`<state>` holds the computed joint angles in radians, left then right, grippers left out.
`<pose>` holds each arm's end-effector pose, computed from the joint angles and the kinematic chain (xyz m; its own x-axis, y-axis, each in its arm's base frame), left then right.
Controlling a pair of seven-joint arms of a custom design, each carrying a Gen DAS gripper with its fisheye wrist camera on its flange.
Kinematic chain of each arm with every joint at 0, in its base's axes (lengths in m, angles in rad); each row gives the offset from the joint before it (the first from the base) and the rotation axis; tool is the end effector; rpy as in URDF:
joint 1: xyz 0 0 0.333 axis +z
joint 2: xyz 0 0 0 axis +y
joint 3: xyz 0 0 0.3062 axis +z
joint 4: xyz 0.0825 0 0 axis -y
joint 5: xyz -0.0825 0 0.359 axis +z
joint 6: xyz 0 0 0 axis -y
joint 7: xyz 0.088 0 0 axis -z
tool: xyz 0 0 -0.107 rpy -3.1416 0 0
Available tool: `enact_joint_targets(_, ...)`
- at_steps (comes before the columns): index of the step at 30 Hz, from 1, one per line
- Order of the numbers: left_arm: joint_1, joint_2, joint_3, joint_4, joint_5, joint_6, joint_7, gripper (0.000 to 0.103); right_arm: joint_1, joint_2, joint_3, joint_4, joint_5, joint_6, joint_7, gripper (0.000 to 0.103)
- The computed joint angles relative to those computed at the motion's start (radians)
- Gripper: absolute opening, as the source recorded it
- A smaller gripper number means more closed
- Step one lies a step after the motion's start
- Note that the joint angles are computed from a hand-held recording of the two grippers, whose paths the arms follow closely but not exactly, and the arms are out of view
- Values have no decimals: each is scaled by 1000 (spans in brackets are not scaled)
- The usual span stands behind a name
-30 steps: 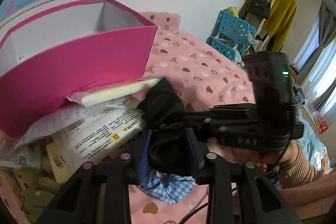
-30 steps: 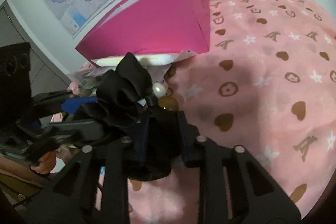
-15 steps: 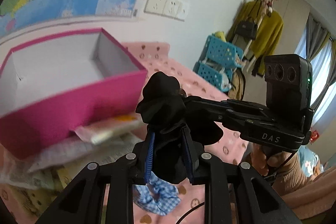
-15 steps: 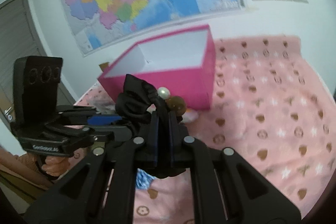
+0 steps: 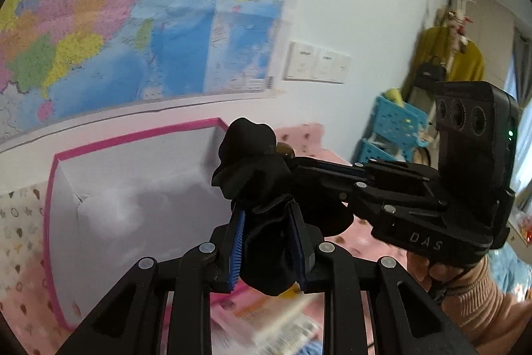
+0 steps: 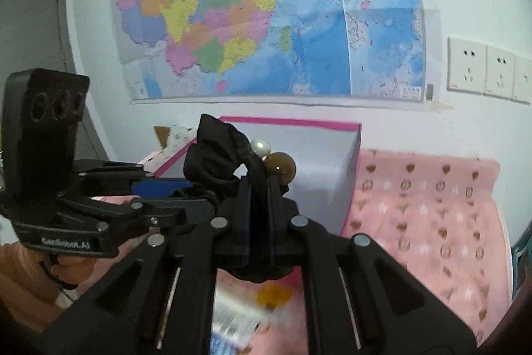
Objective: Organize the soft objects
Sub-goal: 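Carry the black scrunchie with the left tool over the magenta box, then open the left tool to drop the scrunchie into the box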
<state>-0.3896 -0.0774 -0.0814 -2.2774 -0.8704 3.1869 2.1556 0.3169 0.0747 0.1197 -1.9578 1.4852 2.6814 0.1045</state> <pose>0.4914 -0.1716 0.4882 -0.2696 -0.9404 0.2073 -0.6011 -0.0038 -0.7991 0.5442 0.2177 0.4884 0.7254 -0.6490 -0.2294 -0.4472 -0.1910 -0.8738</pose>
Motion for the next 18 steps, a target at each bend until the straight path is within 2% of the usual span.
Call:
enact_joint_targets(2, 70, 43, -20, 27, 167, -13, -158, 24, 8, 57, 5, 66, -48, 28, 49, 10)
enact_joint_targets(4, 107, 84, -28, 68, 196, -40, -196, 24, 10, 116, 12, 129, -128, 45, 119, 10)
enact_joint_targets(6, 130, 131, -11, 104, 368, -58, -352, 24, 9, 178, 22, 190, -211, 62, 194, 10)
enact_joint_targets(8, 123, 169, 31, 136, 537, -89, -507, 24, 18, 244, 27, 251, -313, 98, 289, 10)
enact_joint_targets(10, 128, 209, 51, 182, 624, -139, -590, 24, 38, 301, 16, 301, -432, 126, 391, 11)
enact_joint_targets(13, 95, 242, 115, 217, 809, -184, -768, 25, 99, 392, -59, 390, -660, 127, 638, 15)
enact_joint_targets(14, 101, 245, 114, 221, 830, -197, -793, 26, 108, 405, -69, 400, -696, 143, 679, 21)
enact_joint_targets(15, 117, 241, 98, 215, 826, -197, -793, 26, 100, 410, -59, 403, -708, 148, 688, 21)
enact_joint_targets(18, 159, 225, 62, 185, 840, -172, -802, 28, 31, 386, 20, 370, -669, 153, 651, 22)
